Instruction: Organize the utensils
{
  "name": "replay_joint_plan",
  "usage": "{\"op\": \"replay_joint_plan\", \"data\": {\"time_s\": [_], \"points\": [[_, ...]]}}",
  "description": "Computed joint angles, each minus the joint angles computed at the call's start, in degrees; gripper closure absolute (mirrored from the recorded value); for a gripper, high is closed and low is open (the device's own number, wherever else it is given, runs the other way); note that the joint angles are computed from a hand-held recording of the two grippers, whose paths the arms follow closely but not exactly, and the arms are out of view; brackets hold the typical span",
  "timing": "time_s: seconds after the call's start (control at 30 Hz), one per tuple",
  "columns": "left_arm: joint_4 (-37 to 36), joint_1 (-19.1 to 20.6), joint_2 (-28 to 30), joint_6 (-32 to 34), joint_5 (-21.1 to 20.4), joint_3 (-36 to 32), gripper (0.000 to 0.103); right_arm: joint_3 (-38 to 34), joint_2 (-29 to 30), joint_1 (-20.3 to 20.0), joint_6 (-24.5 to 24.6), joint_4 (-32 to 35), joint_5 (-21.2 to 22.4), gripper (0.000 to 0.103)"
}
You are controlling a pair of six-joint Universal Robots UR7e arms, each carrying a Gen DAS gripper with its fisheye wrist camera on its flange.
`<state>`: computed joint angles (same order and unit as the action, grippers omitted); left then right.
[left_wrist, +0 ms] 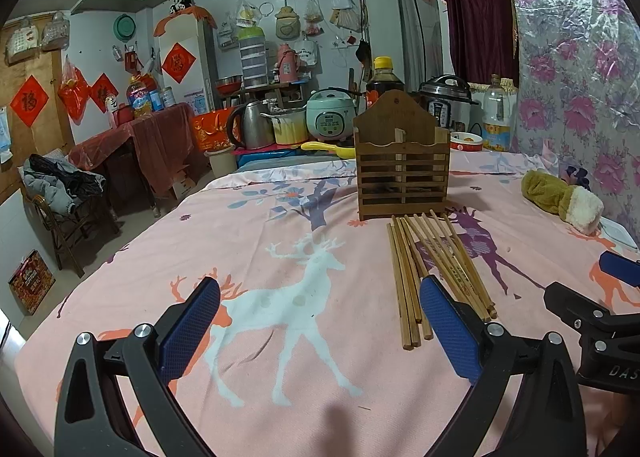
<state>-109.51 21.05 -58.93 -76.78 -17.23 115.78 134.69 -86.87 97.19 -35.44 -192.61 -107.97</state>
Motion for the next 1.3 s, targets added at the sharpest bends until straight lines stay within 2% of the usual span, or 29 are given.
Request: {"op": "replay_joint_plan", "data": {"time_s": [1.2, 1.3], "points": [[0.0, -0.1, -0.2, -0.3, -0.1, 0.3, 0.005, 0.6, 0.3, -0.2, 0.3, -0.1, -0.2, 0.006], [-2.8, 0.5, -0.7, 2.4, -1.5, 0.5, 0.005, 0.5, 0.1, -0.3, 0.4, 0.0, -0.1, 0.006]]}}
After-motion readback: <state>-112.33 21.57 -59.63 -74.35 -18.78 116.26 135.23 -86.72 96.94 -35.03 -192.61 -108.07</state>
